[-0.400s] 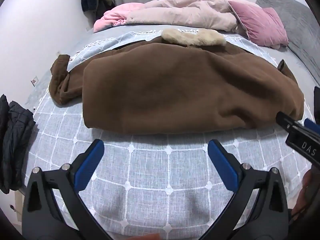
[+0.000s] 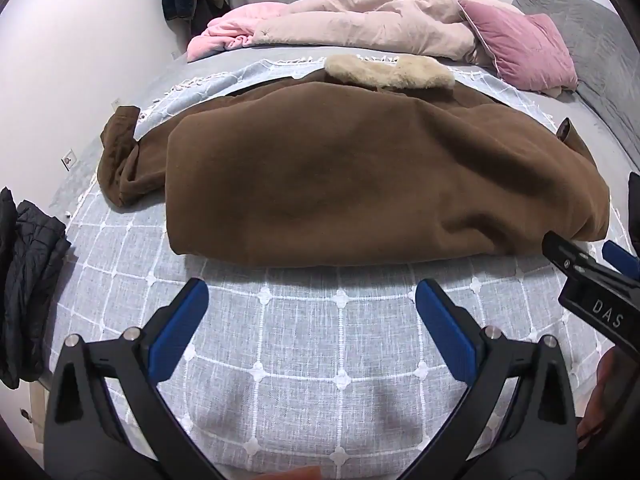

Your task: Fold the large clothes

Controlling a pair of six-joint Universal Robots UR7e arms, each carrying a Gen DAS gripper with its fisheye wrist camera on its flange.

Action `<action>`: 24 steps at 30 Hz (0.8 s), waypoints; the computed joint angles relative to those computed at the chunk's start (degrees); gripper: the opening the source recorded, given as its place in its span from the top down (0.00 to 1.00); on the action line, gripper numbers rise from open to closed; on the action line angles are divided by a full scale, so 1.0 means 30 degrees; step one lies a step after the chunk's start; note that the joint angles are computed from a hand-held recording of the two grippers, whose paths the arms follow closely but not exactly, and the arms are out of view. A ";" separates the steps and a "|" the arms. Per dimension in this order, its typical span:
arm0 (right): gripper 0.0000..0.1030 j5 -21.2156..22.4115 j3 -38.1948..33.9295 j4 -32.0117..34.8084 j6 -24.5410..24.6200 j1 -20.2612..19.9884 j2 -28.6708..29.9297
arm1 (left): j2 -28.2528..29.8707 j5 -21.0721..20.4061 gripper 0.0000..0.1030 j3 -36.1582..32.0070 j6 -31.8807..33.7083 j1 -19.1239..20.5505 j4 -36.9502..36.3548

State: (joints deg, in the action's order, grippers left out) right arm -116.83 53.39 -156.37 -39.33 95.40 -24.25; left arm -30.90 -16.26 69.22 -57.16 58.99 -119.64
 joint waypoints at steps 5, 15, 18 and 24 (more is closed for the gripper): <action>0.00 -0.0041 0.0091 -0.0189 -0.0369 0.0017 0.0036 | 0.0033 -0.0155 0.00 0.0013 -0.0147 0.0044 0.0022; 0.00 0.0026 -0.0016 0.0089 -0.0251 -0.0038 0.0041 | 0.0027 -0.0320 0.00 0.0089 -0.0172 0.0106 0.0000; 0.00 0.0048 0.0040 0.0121 -0.0321 -0.0055 0.0020 | -0.0019 -0.0415 0.00 0.0165 -0.0043 0.0134 -0.0240; 0.00 -0.0027 0.0036 0.0274 -0.0385 -0.0041 0.0057 | 0.0045 -0.0531 0.00 0.0122 0.0151 0.0163 -0.0336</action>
State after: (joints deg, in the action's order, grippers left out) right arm -116.91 53.50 -155.55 -40.49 95.27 -24.08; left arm -30.76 -17.85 69.59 -56.71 59.48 -120.64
